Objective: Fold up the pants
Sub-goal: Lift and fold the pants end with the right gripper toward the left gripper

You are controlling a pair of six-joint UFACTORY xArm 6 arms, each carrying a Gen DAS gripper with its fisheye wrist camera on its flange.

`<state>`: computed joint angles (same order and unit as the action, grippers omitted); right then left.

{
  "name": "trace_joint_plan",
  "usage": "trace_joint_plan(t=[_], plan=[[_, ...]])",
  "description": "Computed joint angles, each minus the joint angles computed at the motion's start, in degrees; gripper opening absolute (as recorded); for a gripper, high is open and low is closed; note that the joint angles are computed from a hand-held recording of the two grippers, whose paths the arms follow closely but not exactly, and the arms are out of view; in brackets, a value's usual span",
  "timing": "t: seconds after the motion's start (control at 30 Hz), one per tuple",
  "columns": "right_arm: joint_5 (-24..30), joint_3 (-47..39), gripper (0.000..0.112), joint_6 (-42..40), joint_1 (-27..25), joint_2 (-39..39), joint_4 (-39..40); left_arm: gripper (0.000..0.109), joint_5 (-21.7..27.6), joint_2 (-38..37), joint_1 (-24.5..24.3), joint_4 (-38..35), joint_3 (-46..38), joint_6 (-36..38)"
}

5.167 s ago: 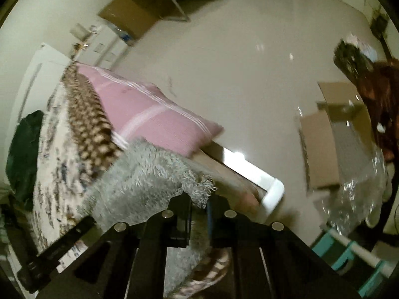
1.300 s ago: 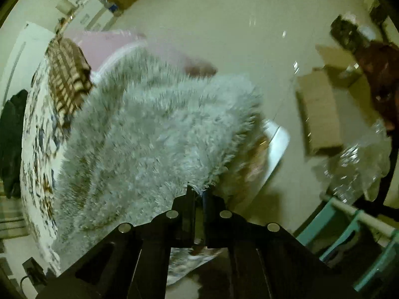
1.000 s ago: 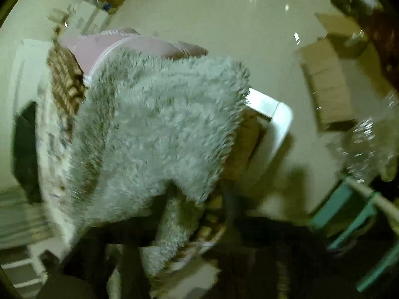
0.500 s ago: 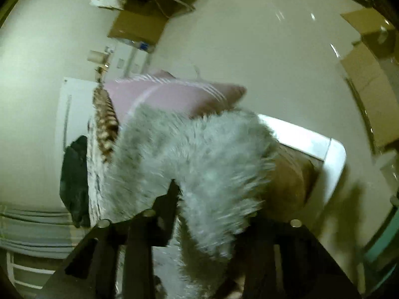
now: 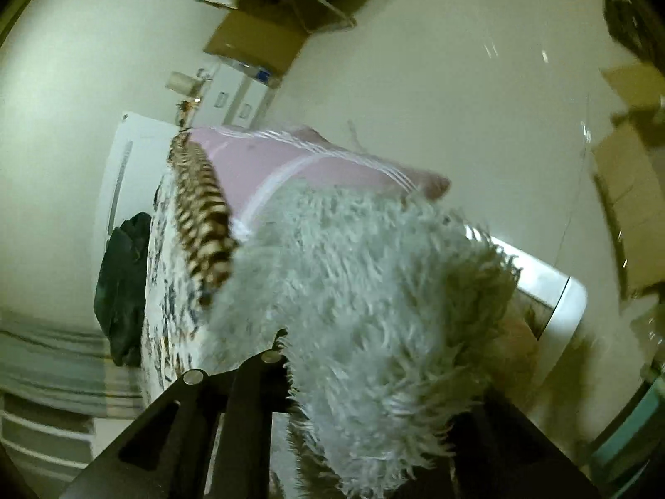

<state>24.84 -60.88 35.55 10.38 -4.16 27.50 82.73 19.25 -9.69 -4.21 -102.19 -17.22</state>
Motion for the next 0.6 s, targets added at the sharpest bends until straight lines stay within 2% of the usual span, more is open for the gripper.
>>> trace_joint_plan(t=[0.17, 0.33, 0.4, 0.5, 0.6], plan=[[4.7, -5.7, 0.016, 6.6, 3.0, -1.5, -11.2, 0.103, 0.0, -3.5, 2.7, 1.4, -0.1, 1.0], [9.8, -14.0, 0.016, 10.5, 6.9, 0.7, -17.9, 0.103, -0.6, -4.9, 4.0, 3.8, -2.9, 3.1], [13.4, -19.5, 0.016, 11.7, 9.3, 3.0, -21.5, 0.103, -0.2, -4.7, 5.5, 3.7, -5.1, 4.4], [18.1, -27.6, 0.016, 12.6, 13.5, 7.0, -24.7, 0.103, -1.8, -9.7, 9.0, 2.2, -0.1, 7.7], [23.2, -37.4, 0.016, 13.5, 18.0, 13.5, -27.3, 0.103, -1.7, -10.6, 12.7, 1.4, 0.1, 9.6]])
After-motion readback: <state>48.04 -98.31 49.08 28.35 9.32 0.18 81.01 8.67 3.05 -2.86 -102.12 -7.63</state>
